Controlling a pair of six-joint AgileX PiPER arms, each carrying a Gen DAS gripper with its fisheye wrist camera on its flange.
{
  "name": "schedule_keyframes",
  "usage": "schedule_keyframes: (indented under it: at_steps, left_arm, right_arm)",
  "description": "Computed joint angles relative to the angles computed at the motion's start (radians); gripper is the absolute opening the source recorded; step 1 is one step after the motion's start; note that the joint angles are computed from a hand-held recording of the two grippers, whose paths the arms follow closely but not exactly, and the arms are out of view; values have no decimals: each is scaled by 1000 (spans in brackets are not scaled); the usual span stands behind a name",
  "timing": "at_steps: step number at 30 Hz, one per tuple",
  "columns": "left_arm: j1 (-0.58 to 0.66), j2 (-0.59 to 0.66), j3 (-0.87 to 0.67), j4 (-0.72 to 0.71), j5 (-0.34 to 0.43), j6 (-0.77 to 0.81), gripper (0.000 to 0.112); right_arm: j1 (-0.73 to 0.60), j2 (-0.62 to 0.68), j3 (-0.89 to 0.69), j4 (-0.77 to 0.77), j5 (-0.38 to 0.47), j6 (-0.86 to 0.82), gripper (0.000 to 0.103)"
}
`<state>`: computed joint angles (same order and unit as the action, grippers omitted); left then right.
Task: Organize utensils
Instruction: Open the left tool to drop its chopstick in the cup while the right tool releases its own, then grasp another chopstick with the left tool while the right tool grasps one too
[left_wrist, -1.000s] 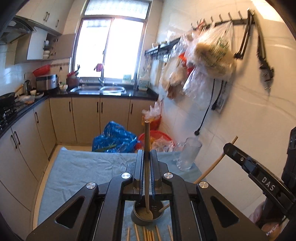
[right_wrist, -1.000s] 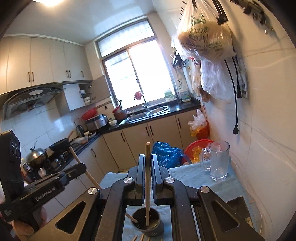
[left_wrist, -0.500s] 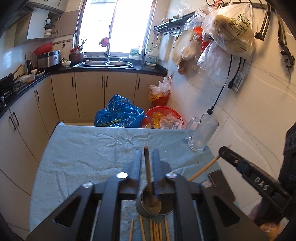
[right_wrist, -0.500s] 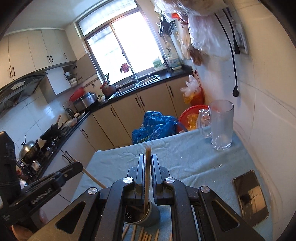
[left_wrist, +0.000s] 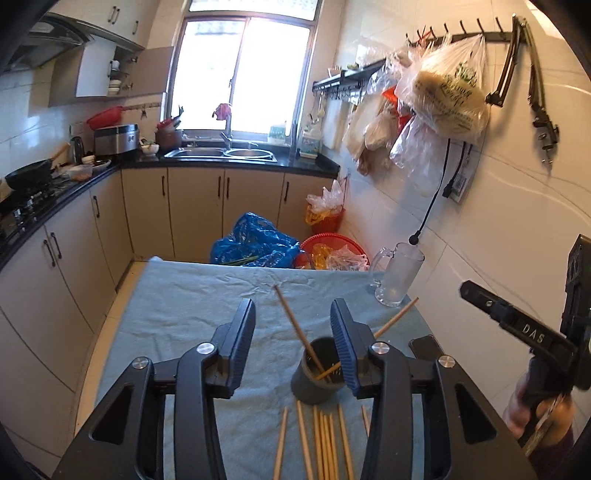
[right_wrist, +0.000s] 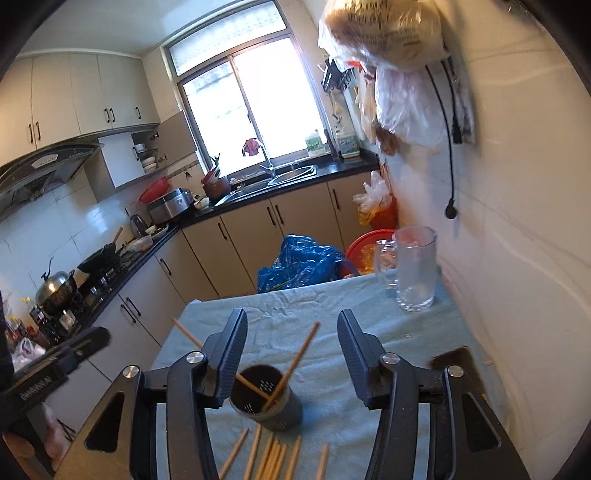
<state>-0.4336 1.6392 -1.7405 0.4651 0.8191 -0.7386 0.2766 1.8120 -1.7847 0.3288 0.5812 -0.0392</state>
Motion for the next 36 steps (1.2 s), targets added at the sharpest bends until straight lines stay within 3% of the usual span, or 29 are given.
schedule_keyframes:
  at_steps: [9,12,17,23,28,33,36]
  left_arm:
    - [-76,-253,360,135,9,-168,50]
    - [-67,-291,467,104,-9,-185,50]
    - [-29,-268,602,-2,-85,-149,50]
    - [-3,-118,647,-164,-180,-31,50]
    - [-38,22,600,-190,-179,37,49]
    - [-51,125,511,-173,-128,69,49]
    - [-37,159,481,-201,-108,92,32]
  right_arm:
    - [-72,-268,300,-98,23,-65,67]
    - [-108,-330,370,-187,73,-59,73]
    - [-139,-354,470,-233,144,-86,74]
    - [-117,-258,606,-43,120,-226,74]
    - [-34,-106,622,94,77,-284,61]
    - [62,3,568,32,30,-197,55]
    - [113,45,537,-92,10,-89,47]
